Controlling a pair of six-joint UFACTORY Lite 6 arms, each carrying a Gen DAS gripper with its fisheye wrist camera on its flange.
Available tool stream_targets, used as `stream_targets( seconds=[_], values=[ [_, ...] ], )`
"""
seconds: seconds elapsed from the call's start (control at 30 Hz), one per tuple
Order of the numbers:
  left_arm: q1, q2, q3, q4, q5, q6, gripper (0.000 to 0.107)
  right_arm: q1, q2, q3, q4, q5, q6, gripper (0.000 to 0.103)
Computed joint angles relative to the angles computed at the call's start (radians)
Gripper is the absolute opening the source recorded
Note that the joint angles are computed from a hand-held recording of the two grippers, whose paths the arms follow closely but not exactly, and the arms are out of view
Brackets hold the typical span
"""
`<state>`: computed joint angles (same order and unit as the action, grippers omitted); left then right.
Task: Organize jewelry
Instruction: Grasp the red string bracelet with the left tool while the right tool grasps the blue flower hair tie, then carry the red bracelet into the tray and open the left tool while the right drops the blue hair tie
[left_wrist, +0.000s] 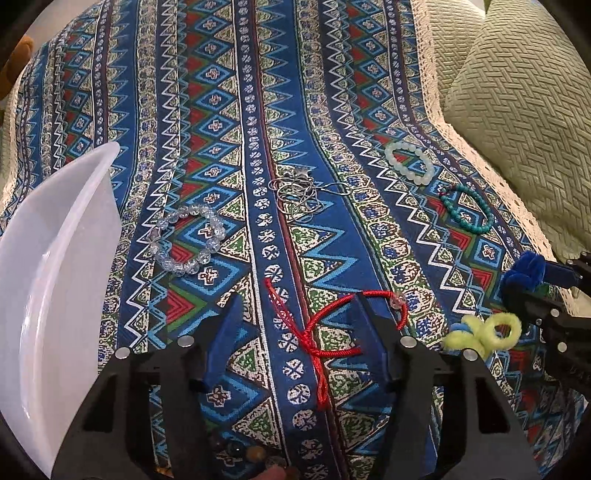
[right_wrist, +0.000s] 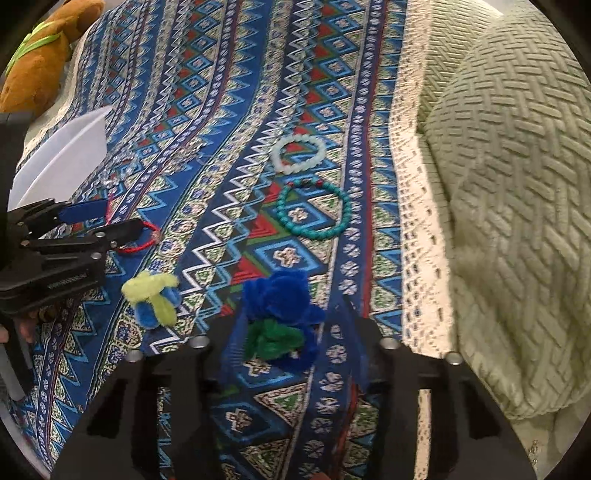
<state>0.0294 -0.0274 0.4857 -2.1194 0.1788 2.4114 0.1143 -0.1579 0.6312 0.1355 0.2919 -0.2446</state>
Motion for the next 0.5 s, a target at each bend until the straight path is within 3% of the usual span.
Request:
stream_targets(
  seconds=[0.03, 0.1, 0.13, 0.17, 0.23, 0.37, 0.5],
  values=[
    [-0.001, 0.004, 0.001, 0.008, 0.0, -0.006, 0.058, 0.007, 0.001, -0.002, -0.015, -0.002, 0.015, 0.04],
    [0.001, 0.003, -0.002, 0.092, 0.025, -0.076, 0.038, 0.019, 0.004, -0.002, -0.028, -0.004, 0.036, 0.037],
    [-0.005, -0.002, -0.009, 0.085, 0.032, -0.063, 0.02, 0.02, 0.005, -0.001, -0.022, -0.004, 0.034, 0.036],
    [-0.018, -0.003, -0.014, 0.065, 0.033, -0.038, 0.01, 0.016, 0.01, 0.003, -0.003, -0.004, 0.017, 0.034],
    [-0.037, -0.002, -0.019, 0.047, 0.04, -0.028, 0.004, 0.018, 0.015, 0.007, 0.011, -0.006, 0.007, 0.031],
    [-0.028, -0.008, -0.021, 0.189, 0.087, -0.208, 0.004, 0.002, 0.014, 0.011, 0.098, 0.003, -0.078, 0.026],
    [-0.032, -0.036, -0.041, 0.179, 0.092, -0.203, 0.004, -0.037, 0.0, 0.015, 0.203, 0.026, -0.18, 0.026]
  ],
)
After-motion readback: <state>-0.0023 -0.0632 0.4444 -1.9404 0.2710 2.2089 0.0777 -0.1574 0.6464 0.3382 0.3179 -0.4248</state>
